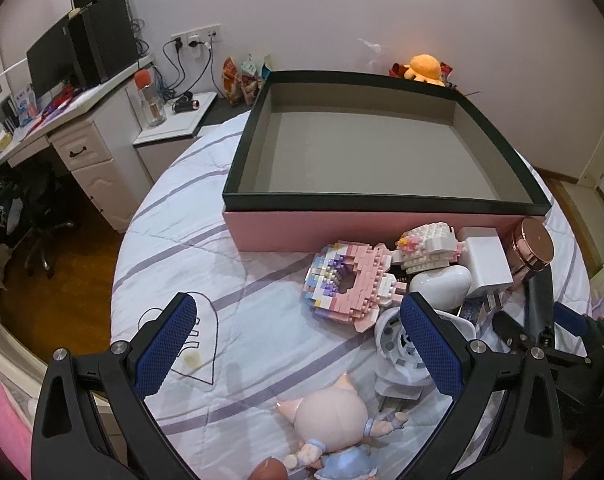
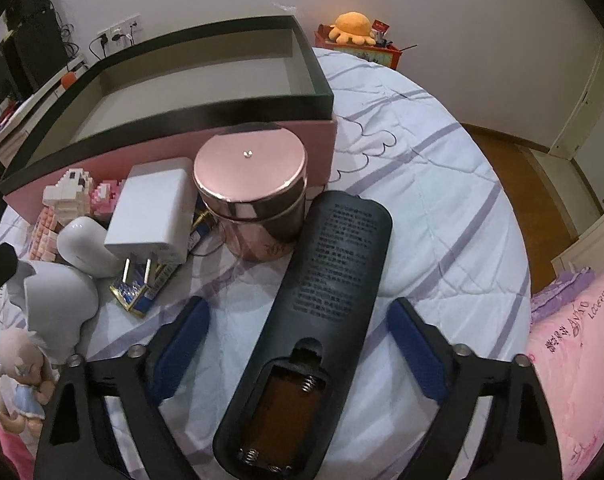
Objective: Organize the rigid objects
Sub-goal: 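Reach the right gripper to the black remote and close on it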
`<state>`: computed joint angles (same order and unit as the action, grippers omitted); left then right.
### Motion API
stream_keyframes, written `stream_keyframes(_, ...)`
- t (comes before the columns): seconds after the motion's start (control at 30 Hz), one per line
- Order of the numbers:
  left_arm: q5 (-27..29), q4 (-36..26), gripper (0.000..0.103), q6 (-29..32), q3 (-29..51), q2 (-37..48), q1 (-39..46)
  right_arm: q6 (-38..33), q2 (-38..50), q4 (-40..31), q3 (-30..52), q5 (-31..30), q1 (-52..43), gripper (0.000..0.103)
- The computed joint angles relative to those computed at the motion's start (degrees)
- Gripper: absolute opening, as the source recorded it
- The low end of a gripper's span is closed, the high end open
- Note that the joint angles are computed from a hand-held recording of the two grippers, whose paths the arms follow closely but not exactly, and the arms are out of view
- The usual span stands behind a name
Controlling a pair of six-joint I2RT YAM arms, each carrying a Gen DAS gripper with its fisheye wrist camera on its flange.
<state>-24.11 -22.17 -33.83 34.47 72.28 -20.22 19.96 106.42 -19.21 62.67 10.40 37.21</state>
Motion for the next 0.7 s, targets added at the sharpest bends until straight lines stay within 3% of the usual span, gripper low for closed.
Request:
stream_keyframes(0.17, 0.3, 0.6, 0.103, 0.1, -0.5, -0.8, -0.1, 0.3, -1.4, 1.5, -1.5, 0.1, -0.9, 0.056)
stream_keyframes(0.7, -3.2, -4.7, 0.103, -3.5, 0.7, -4.5, -4.8, -1.2, -4.5, 2.6, -4.3, -4.5, -4.1, 0.046)
